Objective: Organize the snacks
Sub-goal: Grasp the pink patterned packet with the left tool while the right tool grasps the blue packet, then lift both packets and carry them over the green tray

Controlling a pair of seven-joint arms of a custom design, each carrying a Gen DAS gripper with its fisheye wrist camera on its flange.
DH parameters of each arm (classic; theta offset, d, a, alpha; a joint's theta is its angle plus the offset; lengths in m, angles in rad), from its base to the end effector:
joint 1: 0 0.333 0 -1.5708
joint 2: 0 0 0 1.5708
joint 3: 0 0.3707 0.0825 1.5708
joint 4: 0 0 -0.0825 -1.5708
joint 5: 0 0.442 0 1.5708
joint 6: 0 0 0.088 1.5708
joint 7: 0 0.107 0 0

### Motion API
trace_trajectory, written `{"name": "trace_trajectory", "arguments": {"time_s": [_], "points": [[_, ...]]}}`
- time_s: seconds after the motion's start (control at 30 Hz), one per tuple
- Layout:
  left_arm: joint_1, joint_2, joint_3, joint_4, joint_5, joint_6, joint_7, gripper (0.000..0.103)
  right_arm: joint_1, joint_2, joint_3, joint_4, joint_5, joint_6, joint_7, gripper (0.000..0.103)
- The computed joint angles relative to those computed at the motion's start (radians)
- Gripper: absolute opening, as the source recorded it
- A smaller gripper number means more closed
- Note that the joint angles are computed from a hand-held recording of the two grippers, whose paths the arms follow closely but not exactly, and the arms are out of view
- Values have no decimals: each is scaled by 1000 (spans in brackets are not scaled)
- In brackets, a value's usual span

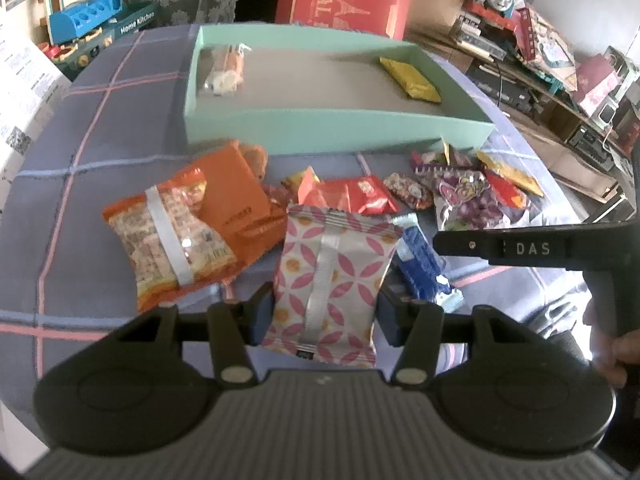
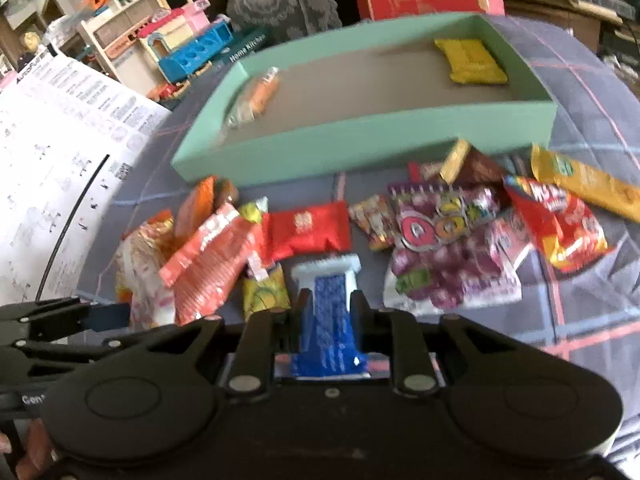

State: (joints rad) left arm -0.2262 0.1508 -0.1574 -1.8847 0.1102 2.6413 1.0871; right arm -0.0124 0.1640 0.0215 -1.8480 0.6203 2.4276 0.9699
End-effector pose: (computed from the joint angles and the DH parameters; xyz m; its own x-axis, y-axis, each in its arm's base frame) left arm 0.6523 -0.2601 0.5261 -0.0300 -0.9798 0.1979 -0.8389 -0.0830 -0.5380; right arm 0.7008 0.0076 0.5094 0.2866 -0.9161 -0.2805 -0.8445 -0.1033 -0.5256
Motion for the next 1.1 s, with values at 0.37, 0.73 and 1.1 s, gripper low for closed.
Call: {"name": "trace_trajectory", "arguments": {"time_s": [0.37,0.73,1.1], "points": [[2,-13,1,-17,-4,1,-15,52,17,17,9,-17,-49,11,-20,57],[5,17,-18,8,-86,-53,56,52,36,-13,19,-86,-140,150,-93,37],[-28,90,-21,86,-108,-103,147,54,4,-39,-8,-108,-79,140,-71,36]]}}
